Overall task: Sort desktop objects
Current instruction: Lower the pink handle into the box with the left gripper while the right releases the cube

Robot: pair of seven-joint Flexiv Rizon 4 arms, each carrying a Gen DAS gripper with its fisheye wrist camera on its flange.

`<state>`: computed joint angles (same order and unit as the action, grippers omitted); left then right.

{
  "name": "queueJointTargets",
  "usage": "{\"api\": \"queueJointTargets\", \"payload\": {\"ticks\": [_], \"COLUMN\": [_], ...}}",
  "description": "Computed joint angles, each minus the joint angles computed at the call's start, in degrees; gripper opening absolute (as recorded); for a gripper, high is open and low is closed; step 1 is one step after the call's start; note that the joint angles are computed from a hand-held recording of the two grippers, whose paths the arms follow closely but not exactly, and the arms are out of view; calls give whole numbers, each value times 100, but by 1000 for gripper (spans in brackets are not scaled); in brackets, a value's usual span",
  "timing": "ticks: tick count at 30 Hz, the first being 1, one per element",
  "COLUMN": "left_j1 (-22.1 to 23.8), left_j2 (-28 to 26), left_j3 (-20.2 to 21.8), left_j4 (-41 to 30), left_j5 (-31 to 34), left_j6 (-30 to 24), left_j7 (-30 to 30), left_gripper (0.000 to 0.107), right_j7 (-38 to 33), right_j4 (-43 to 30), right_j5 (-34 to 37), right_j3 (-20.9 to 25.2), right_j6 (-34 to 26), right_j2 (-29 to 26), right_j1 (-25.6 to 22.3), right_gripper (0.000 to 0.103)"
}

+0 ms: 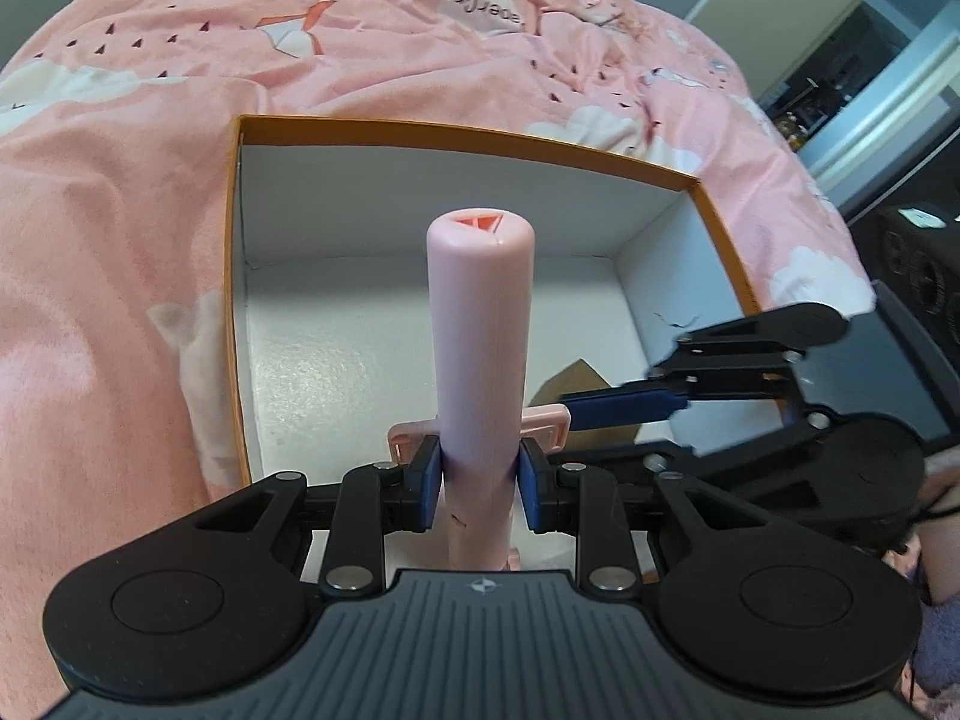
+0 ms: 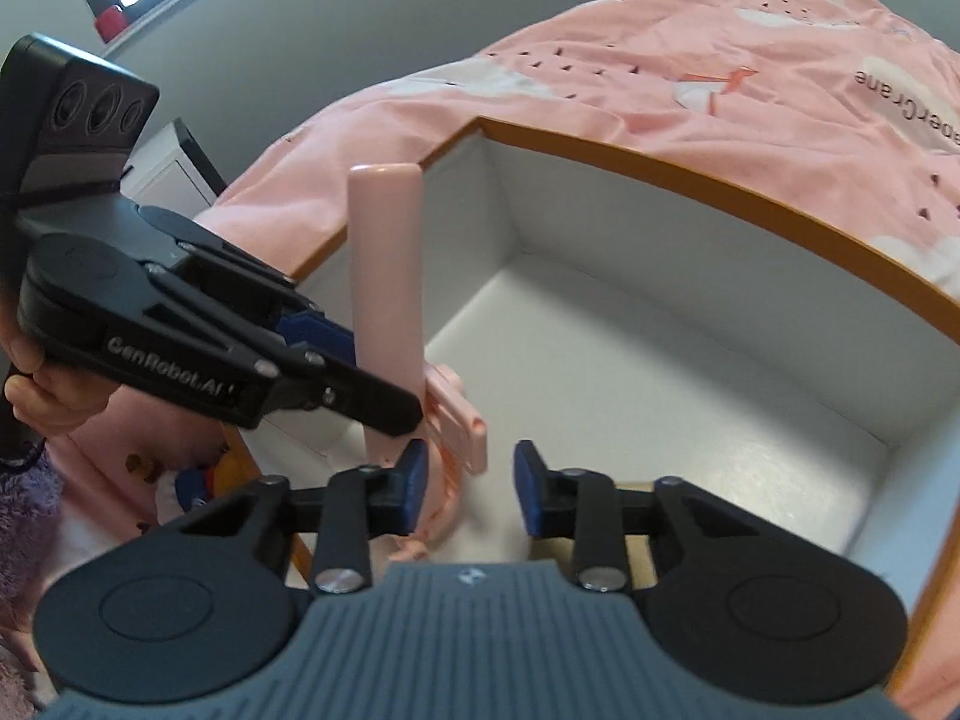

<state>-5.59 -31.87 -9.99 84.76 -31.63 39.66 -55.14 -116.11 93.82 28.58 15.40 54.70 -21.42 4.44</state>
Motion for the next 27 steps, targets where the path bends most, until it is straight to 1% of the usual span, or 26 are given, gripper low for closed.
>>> {"api": "queueJointTargets", "payload": {"ticks": [1, 3, 4, 6, 9, 11, 15, 19, 20, 21, 22, 23, 25, 27], "left_j1": [34, 55, 42, 7, -25, -55, -113, -103, -104, -101, -114, -76, 28, 41], "left_j2": [-3, -26, -37, -56, -83, -76, -27, 59, 96, 131, 170, 217, 314, 419], "left_j3": [-28, -36, -20, 3, 26, 45, 80, 68, 71, 79, 118, 92, 27, 55], "left_j4": [12, 6, -9, -33, -46, -15, 104, 248, 294, 321, 360, 425, 534, 656], "left_j5": [-52, -94, -75, -17, 29, 86, 197, 243, 270, 298, 331, 274, 112, 59], "left_j6": [-23, -54, -57, -20, 46, 165, 462, 724, 812, 868, 968, 1056, 1104, 1274], "left_j7": [50, 69, 40, 9, -86, -126, -231, -235, -200, -180, -241, -215, -130, -140], "left_gripper": [30, 30, 30, 30, 30, 30, 31, 31, 34, 47, 54, 58, 58, 58], "right_j7": [-63, -74, 10, 252, 723, 1051, 1654, 2164, 2322, 2440, 2508, 2633, 3099, 3186], "right_j4": [-55, -86, -100, -188, -180, -207, -131, -154, -171, -177, -201, -200, -161, -227], "right_j5": [80, 135, 119, 42, -98, -195, -559, -800, -873, -957, -976, -995, -1341, -1369], "right_j3": [37, 53, 33, -20, -85, -111, -196, -216, -237, -253, -230, -229, -393, -313], "right_j6": [-10, 63, 69, 89, 64, 17, 110, 98, 79, 89, 67, 93, 137, 162], "right_j2": [-40, -91, -108, -219, -225, -245, -234, -275, -296, -316, -336, -351, -395, -485], "right_j1": [-28, -8, 14, 91, 156, 204, 384, 452, 481, 511, 501, 515, 688, 636], "right_gripper": [23, 18, 14, 14, 14, 14, 13, 13, 12, 10, 7, 7, 9, 10]}}
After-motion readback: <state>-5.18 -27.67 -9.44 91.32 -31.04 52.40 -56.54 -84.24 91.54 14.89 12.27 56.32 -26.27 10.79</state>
